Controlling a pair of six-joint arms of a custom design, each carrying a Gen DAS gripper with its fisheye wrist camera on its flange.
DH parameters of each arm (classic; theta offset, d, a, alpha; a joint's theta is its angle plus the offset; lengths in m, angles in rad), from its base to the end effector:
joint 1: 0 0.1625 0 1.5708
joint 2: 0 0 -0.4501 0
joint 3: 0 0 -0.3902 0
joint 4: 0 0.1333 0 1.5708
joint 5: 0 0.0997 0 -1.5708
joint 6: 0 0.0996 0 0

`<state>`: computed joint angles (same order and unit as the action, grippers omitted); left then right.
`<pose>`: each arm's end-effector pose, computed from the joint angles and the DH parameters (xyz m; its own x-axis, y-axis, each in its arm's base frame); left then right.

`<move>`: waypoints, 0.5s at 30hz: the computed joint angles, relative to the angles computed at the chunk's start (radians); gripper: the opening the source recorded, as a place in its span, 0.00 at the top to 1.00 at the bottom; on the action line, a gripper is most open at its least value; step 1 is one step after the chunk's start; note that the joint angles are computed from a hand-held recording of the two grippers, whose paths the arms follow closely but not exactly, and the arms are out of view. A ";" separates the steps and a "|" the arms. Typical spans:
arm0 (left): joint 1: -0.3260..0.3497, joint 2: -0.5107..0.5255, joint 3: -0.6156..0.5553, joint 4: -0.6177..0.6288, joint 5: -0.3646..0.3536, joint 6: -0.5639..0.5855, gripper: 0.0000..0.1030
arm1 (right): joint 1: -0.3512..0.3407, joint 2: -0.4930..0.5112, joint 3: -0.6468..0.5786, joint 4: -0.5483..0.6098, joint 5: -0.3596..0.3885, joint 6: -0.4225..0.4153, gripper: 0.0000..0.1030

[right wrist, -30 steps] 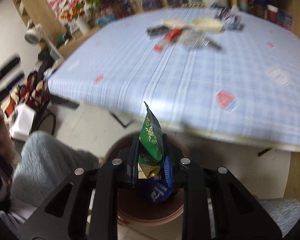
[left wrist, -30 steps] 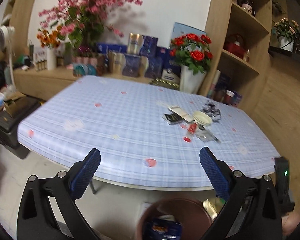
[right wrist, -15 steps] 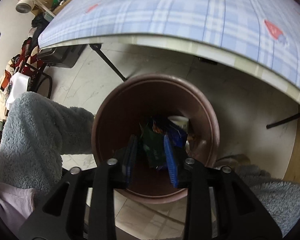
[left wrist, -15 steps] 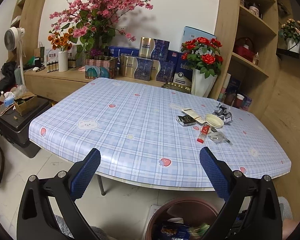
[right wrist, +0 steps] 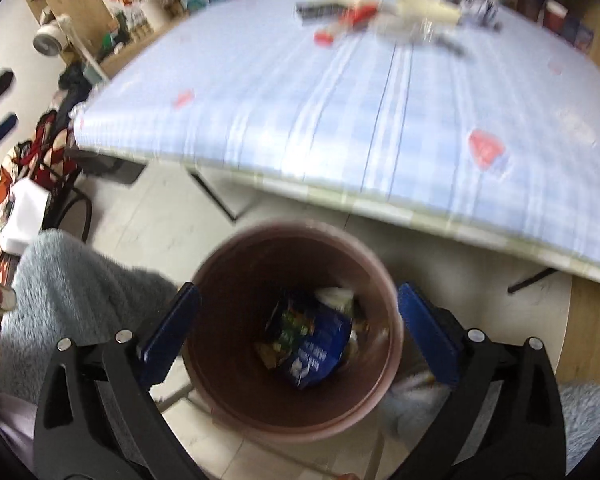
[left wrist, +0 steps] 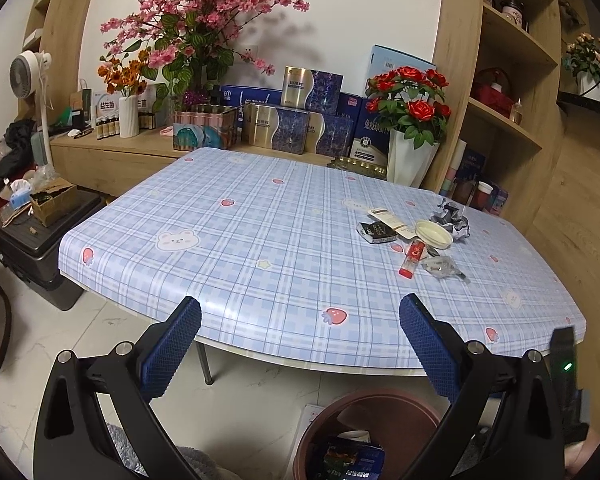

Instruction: Collect trash

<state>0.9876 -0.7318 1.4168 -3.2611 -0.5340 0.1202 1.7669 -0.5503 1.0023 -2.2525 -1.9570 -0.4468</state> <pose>-0.2210 -0.7327 0.2734 -0.7837 -0.2704 -0.5591 0.3919 0.4832 -0.7829 0.2601 -0.8177 0.1603 -0.7525 -0.4996 0.4292 -0.5709 0.8197 -0.0469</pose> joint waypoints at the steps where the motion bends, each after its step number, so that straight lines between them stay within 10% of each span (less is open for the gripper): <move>1: 0.000 0.001 -0.001 0.002 0.002 -0.001 0.06 | 0.002 -0.005 0.007 -0.032 0.007 -0.009 0.06; 15: 0.020 0.007 -0.023 0.108 -0.021 -0.067 0.06 | -0.024 0.031 -0.120 -0.251 0.061 -0.018 0.06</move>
